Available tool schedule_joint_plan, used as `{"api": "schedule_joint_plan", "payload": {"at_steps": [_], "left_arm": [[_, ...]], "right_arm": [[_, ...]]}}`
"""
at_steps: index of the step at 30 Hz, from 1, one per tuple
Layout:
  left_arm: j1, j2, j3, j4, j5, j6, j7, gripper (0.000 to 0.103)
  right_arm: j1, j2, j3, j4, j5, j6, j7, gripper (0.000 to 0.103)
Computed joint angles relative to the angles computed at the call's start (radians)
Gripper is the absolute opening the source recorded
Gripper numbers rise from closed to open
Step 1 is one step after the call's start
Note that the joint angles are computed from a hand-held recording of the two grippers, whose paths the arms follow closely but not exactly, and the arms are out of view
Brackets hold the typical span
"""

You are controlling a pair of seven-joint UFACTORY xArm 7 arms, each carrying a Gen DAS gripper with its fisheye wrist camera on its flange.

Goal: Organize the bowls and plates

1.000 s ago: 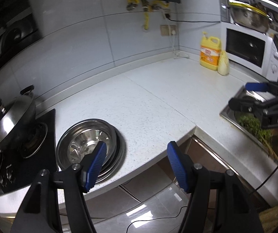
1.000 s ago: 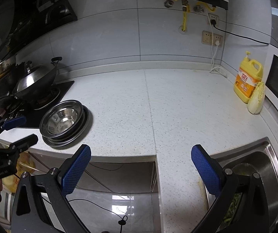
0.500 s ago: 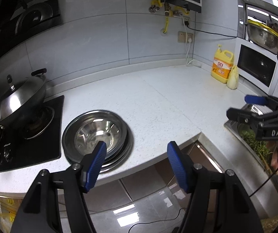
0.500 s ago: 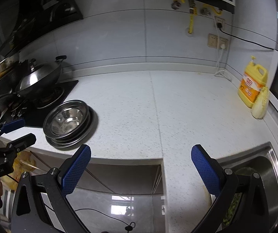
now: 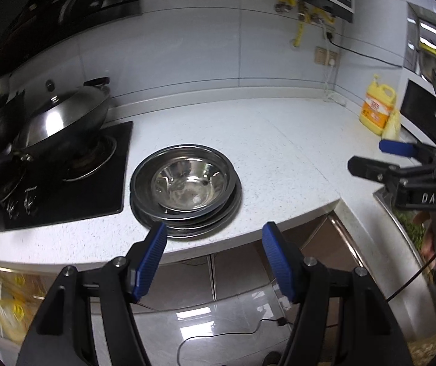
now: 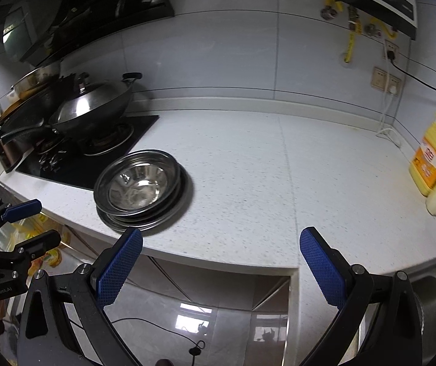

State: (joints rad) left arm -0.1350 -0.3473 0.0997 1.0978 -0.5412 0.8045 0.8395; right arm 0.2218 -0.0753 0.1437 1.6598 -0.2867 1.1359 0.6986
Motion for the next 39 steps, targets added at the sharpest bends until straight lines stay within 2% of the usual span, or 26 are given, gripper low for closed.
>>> {"api": "schedule_joint_plan", "payload": {"at_steps": [6, 39], "left_arm": [[0.008, 0.004, -0.009, 0.016, 0.009, 0.01, -0.053, 0.063], [-0.037, -0.009, -0.017, 0.01, -0.029, 0.016, -0.01, 0.063]], "right_arm": [[0.003, 0.011, -0.005, 0.004, 0.022, -0.02, -0.025, 0.102], [-0.039, -0.059, 0.0, -0.052, 0.004, 0.007, 0.001, 0.102]]}}
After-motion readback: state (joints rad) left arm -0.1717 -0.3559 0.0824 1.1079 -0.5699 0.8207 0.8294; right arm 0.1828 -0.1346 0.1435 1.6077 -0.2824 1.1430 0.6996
